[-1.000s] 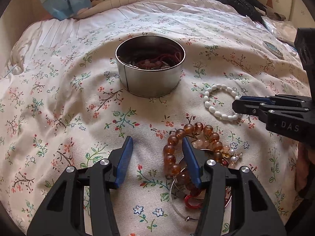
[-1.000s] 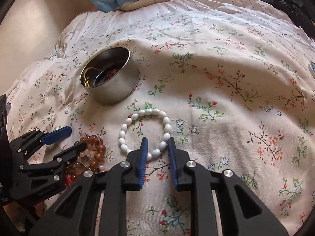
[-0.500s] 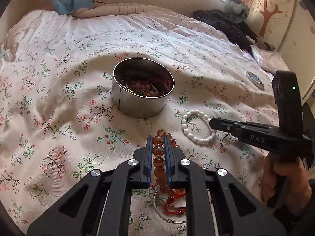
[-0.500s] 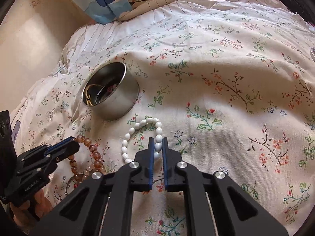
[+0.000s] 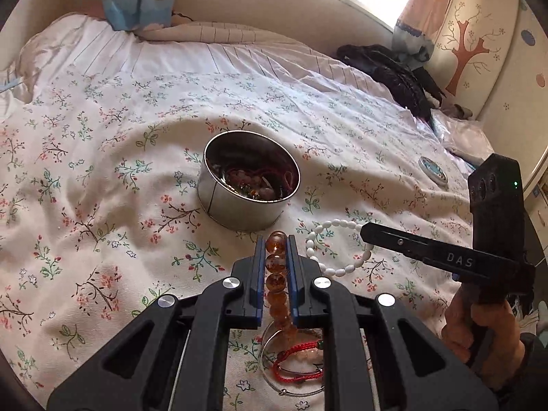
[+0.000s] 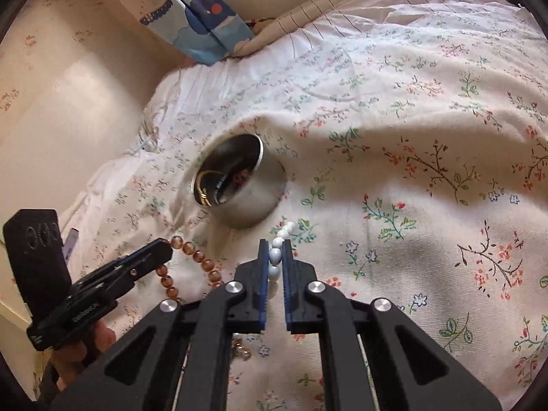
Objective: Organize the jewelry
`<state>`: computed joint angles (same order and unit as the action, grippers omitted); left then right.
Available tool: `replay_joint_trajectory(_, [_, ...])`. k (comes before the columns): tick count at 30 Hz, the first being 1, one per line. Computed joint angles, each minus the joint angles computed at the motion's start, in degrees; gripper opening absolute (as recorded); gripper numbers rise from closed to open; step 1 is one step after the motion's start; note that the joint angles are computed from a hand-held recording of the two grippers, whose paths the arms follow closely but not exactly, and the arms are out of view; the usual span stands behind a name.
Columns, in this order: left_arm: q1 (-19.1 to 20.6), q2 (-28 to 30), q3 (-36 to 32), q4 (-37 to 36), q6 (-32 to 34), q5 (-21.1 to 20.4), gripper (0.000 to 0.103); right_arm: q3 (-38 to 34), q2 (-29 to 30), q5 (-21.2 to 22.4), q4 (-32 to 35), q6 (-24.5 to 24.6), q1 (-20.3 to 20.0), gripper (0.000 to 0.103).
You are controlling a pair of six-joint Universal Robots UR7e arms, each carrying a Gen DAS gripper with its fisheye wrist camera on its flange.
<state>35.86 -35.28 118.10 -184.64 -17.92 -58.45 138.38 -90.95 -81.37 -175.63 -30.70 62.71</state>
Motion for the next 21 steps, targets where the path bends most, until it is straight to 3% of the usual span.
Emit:
replay_joint_trajectory(10, [-0.5,0.0,0.6,-5.6,1.5,1.3,0.011,1.9,-3.5,10.0,-1.5,-1.9,-0.8,0.008])
replay_joint_trajectory(21, [-2.6,1.9,-1.1,-4.0,3.8,7.2,0.011,2.2,-4.0,13.6,-1.0,-2.1,-0.4,0.008])
